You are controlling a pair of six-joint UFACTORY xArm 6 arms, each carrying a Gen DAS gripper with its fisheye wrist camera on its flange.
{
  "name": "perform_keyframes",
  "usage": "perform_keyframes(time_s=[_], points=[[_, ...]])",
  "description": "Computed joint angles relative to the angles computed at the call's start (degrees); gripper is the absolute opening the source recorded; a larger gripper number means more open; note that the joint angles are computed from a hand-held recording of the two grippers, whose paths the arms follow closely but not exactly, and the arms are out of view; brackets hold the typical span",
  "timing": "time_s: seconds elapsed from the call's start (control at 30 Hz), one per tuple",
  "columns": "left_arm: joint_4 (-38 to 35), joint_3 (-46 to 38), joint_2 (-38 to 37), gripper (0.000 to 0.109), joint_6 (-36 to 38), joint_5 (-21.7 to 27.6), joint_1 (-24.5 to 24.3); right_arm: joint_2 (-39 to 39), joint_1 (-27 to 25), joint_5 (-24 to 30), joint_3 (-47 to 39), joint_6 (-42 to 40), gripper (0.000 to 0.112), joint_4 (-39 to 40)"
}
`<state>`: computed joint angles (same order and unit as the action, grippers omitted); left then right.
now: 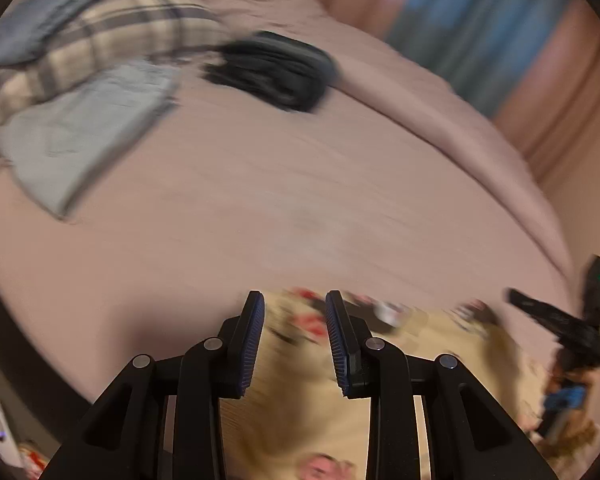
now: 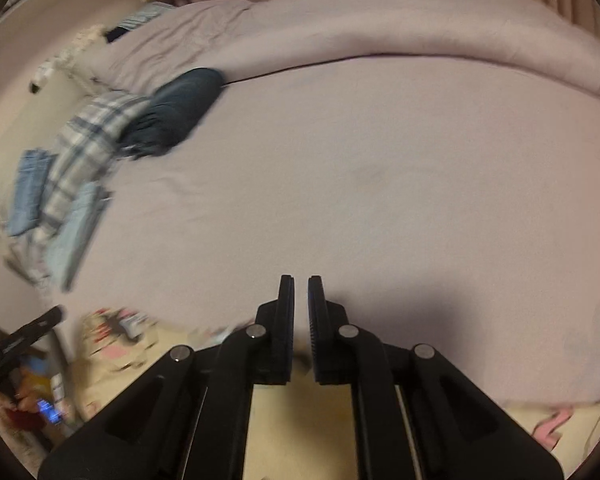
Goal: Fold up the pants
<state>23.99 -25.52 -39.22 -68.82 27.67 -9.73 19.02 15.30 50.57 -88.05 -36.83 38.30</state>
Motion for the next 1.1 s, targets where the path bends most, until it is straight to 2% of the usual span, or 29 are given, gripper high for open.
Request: perform_keyframes(time_s=[0.03,0.1,0.17,0.23,0.3,0.4,0.47,0.5,0.57,0.6,0.63,0.67,0.7,0.77,0.8,0.93,1.0,1.1], points=[[-1.57,0.55,0.68,0.029,1.57,-2.47,-0.99,-0.66,-0.08,1.47,0.99,-1.19,0.009,1.09],[-1.83,0.42,2.74,0.029,2.62,-3.77,-2.49,-2.09,0.25,2.88,3.92,-2.54,0.009,1.13],[0.10,-0.98,5.73,0.029,1.48,-0.76,-3.89,-2.21,1.36,0.74,6.49,-2.09,0.009,-1.20],[1.47,-1.71,7.90,0.029,0.32,2.31,-4.64,-0.59,2.12,-3.89,7.33,1.89,0.000,-4.72],[5.61,-1.38,7.92,0.029,-3.61,6.20,-5.44,0.79,1.04,-4.43,6.48,1.06,0.000,-1.74],[6.25,1.15,5.01,0.029,-3.51,5.47,-5.35,0.11,0.53,-10.37,8.22,2.64,0.000,-3.54],[4.39,2.05,3.00,0.029,-2.32,5.79,-5.12,0.21,-0.74,-8.50,7.36,3.64,0.000,-4.08],[4.41,2.11,2.12,0.029,-2.90,6.27,-5.26,-0.26,-0.66,-9.47,7.84,4.86,0.000,-5.26],[5.14,1.94,-0.04,0.029,-4.81,8.99,-5.75,-1.94,-0.47,-12.70,9.59,7.22,0.010,-8.67],[7.12,1.36,-0.99,0.029,-7.47,11.77,-6.64,-3.03,-0.54,-13.40,10.35,6.35,0.011,-7.81],[8.25,1.12,-1.61,0.029,-9.06,13.33,-7.53,-3.51,-0.98,-11.84,10.00,4.05,0.011,-4.86],[8.33,1.69,-2.84,0.029,-9.05,12.50,-7.59,-3.63,-1.49,-9.21,9.09,2.20,0.015,-2.25],[7.18,2.58,-3.73,0.029,-8.49,10.30,-7.50,-3.82,-1.68,-6.32,8.24,0.85,0.025,-0.28],[3.33,4.29,-4.02,0.029,-5.64,5.31,-6.26,-4.38,-1.05,-4.55,8.17,-1.33,0.038,1.65],[2.33,4.59,-3.48,0.029,-5.28,4.14,-6.18,-4.57,-0.15,-3.86,8.25,-2.85,0.039,2.59],[2.09,4.34,-0.83,0.029,-6.49,6.91,-7.11,-1.87,3.42,-1.69,6.21,-2.53,0.038,1.57],[1.02,5.91,-1.01,0.029,-5.52,4.51,-6.16,0.11,4.77,-2.80,5.57,0.76,0.035,-2.08],[1.65,5.71,-1.18,0.029,-6.10,5.32,-6.79,0.40,5.48,-7.84,7.10,0.66,0.034,-2.81]])
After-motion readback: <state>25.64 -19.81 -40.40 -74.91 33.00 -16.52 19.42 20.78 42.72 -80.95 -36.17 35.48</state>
